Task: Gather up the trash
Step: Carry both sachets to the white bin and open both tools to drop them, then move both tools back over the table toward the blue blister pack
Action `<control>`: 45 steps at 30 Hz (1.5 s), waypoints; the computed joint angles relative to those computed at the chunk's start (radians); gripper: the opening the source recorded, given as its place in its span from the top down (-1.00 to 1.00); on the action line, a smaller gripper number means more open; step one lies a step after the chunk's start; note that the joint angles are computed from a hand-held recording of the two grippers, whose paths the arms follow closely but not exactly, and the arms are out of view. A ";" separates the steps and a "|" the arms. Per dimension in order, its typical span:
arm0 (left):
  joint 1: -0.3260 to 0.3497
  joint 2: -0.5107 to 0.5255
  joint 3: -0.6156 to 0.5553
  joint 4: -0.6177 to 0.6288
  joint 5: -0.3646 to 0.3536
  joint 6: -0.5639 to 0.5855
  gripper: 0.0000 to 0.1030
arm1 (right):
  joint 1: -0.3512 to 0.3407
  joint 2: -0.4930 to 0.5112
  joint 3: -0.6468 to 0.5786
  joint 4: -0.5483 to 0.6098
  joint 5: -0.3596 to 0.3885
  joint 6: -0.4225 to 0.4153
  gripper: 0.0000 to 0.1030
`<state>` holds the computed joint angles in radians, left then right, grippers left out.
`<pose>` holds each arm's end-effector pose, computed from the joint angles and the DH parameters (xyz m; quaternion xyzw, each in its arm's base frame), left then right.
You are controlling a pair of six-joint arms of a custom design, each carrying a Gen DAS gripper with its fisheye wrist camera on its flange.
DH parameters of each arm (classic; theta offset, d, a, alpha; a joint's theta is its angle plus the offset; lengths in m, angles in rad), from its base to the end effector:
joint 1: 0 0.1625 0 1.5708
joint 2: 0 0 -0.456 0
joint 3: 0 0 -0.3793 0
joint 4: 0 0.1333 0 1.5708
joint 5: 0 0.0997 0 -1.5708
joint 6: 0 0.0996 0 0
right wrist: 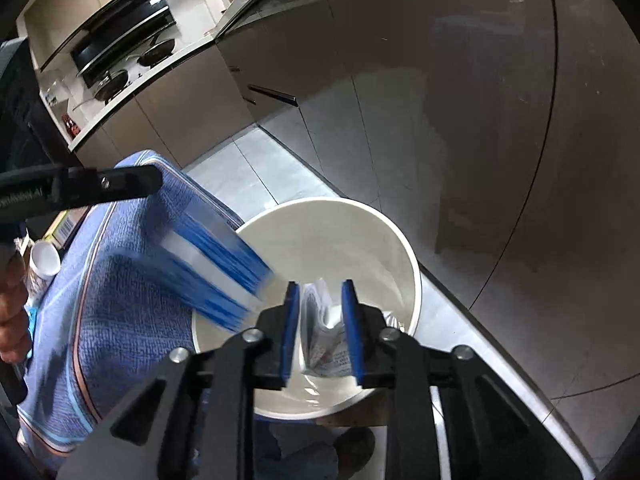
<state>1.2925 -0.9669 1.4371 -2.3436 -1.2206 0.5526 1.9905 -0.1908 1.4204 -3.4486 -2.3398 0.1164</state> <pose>-0.0368 -0.7384 0.3064 0.3689 0.9013 -0.1235 0.1909 0.3426 -0.6107 -0.1053 0.0147 -0.8867 0.3788 0.2647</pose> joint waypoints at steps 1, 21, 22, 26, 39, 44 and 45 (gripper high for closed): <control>0.000 0.003 -0.001 -0.009 0.002 0.002 0.17 | 0.001 0.002 0.000 0.001 -0.003 -0.003 0.39; -0.003 -0.097 0.054 -0.085 -0.002 -0.049 -0.84 | 0.064 -0.032 0.056 -0.093 -0.052 -0.093 -0.93; -0.007 -0.113 0.064 -0.084 0.001 -0.052 -0.84 | 0.076 -0.035 0.051 -0.080 -0.058 -0.092 -0.93; -0.023 -0.179 0.091 -0.071 0.016 -0.068 -0.84 | 0.123 -0.041 0.039 -0.064 -0.069 -0.099 -0.93; 0.021 -0.447 0.174 -0.020 0.045 -0.138 -0.84 | 0.274 0.013 -0.099 0.056 -0.018 -0.127 -0.94; 0.076 -0.516 0.170 0.027 0.078 -0.183 -0.84 | 0.307 0.066 -0.191 0.123 0.015 -0.126 -0.94; 0.089 -0.523 0.164 0.035 0.082 -0.184 -0.84 | 0.310 0.076 -0.209 0.132 0.030 -0.126 -0.94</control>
<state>1.3819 -1.4898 1.6009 -2.3088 -1.1383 0.3686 2.3004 -0.1143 1.2118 -3.3167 -2.3101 -0.0094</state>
